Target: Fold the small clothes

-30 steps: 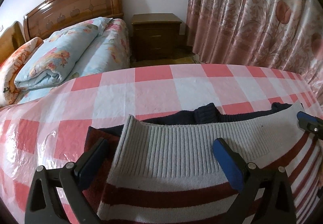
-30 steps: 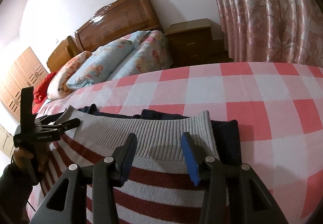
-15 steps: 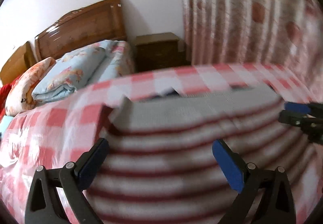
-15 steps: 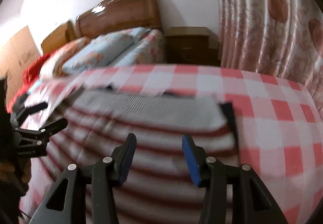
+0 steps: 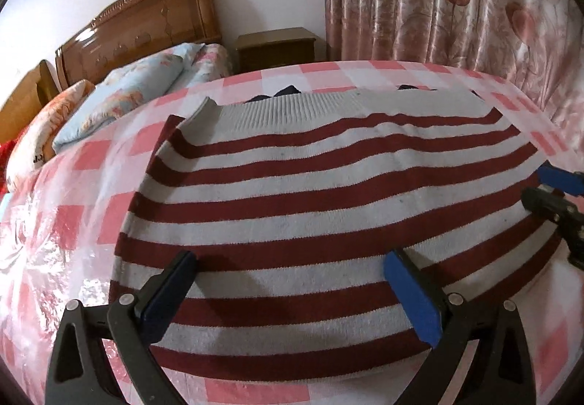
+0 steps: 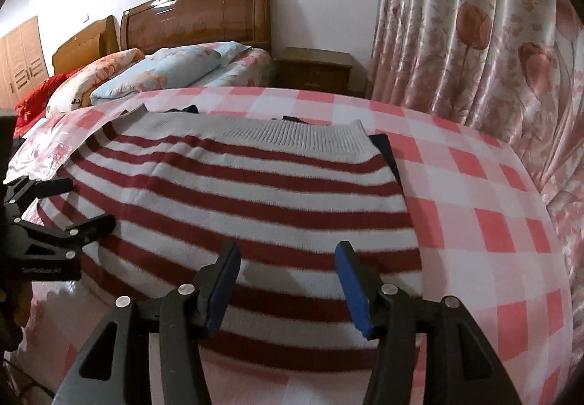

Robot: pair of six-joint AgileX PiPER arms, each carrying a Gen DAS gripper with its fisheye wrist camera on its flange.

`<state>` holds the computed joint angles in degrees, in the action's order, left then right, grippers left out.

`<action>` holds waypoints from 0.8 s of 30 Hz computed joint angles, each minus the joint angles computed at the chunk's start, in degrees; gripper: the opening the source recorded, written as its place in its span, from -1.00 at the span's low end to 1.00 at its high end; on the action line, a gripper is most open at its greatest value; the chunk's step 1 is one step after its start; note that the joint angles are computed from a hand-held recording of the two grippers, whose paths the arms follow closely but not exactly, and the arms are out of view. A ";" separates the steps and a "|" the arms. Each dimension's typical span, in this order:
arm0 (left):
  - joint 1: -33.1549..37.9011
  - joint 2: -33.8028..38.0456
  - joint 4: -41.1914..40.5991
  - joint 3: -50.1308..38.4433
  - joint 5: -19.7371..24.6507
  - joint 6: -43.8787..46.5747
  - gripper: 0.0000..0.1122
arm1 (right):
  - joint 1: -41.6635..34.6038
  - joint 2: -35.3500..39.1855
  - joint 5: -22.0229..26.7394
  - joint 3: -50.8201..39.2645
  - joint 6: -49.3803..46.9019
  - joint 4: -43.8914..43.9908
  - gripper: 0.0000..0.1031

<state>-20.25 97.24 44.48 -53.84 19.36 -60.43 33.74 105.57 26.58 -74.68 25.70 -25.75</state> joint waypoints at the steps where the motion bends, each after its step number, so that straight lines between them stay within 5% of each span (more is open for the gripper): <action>1: -0.14 -0.12 1.43 0.46 -0.14 -1.70 0.84 | 0.26 0.03 0.56 0.33 0.60 -0.88 0.07; 10: 1.14 -0.07 2.44 1.52 -2.54 -3.16 0.84 | 0.02 -4.59 -0.03 9.08 15.15 -15.31 0.07; 21: 1.25 -0.25 2.45 1.92 -2.97 -3.80 0.84 | -2.00 -5.56 -3.28 11.22 10.82 -11.25 0.13; 24: 1.46 -0.79 -5.09 0.91 -0.70 3.27 0.84 | -2.33 -5.74 -3.04 11.07 8.10 -9.13 0.13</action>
